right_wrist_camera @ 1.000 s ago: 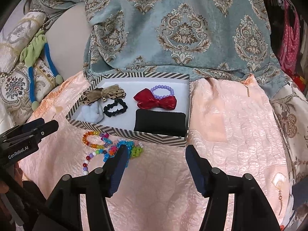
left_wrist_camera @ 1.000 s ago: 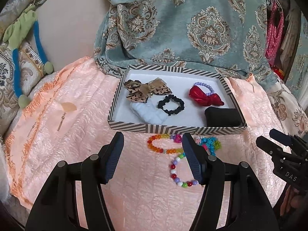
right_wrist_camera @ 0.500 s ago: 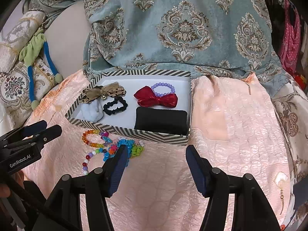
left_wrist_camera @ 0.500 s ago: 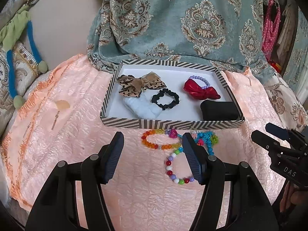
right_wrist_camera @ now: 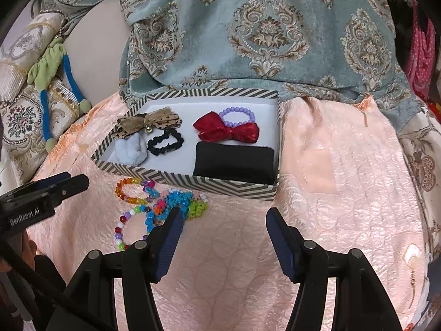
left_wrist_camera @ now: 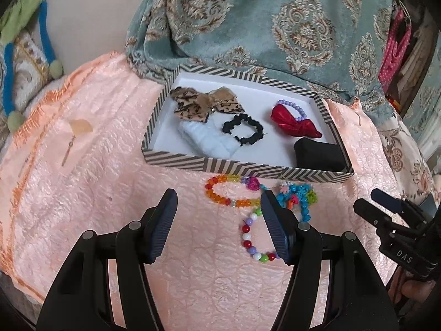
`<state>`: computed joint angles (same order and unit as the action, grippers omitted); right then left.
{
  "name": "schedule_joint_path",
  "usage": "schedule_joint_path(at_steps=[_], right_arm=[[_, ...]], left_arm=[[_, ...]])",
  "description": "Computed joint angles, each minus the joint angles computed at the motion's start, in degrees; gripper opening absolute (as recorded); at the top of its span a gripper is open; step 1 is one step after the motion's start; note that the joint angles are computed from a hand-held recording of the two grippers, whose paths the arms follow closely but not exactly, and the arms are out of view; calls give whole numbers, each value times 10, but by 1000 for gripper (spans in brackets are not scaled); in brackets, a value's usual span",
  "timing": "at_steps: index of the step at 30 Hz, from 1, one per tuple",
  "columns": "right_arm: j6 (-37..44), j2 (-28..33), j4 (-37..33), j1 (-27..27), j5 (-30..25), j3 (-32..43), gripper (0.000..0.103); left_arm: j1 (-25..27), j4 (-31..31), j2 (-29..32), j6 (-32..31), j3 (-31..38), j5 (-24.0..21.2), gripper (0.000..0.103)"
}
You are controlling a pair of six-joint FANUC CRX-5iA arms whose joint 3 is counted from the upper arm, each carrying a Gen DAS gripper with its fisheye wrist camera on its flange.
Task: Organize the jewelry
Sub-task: 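Withdraw both open tools from the tray over the bracelets on the bedspread, then grasp the multicolor bead bracelet with the left tool while the right tool grasps the green-blue bracelet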
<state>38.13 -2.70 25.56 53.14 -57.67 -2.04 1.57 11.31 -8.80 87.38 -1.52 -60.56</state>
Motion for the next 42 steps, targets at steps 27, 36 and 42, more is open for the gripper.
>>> schedule_joint_path(at_steps=[27, 36, 42], right_arm=[[127, 48, -140, -50, 44, 37, 42], [167, 78, -187, -66, 45, 68, 26], [172, 80, -180, -68, 62, 60, 11]], left_arm=[[-24, 10, 54, -44, -2, -52, 63], [-35, 5, 68, -49, 5, -48, 63], [-40, -1, 68, -50, 3, -34, 43]])
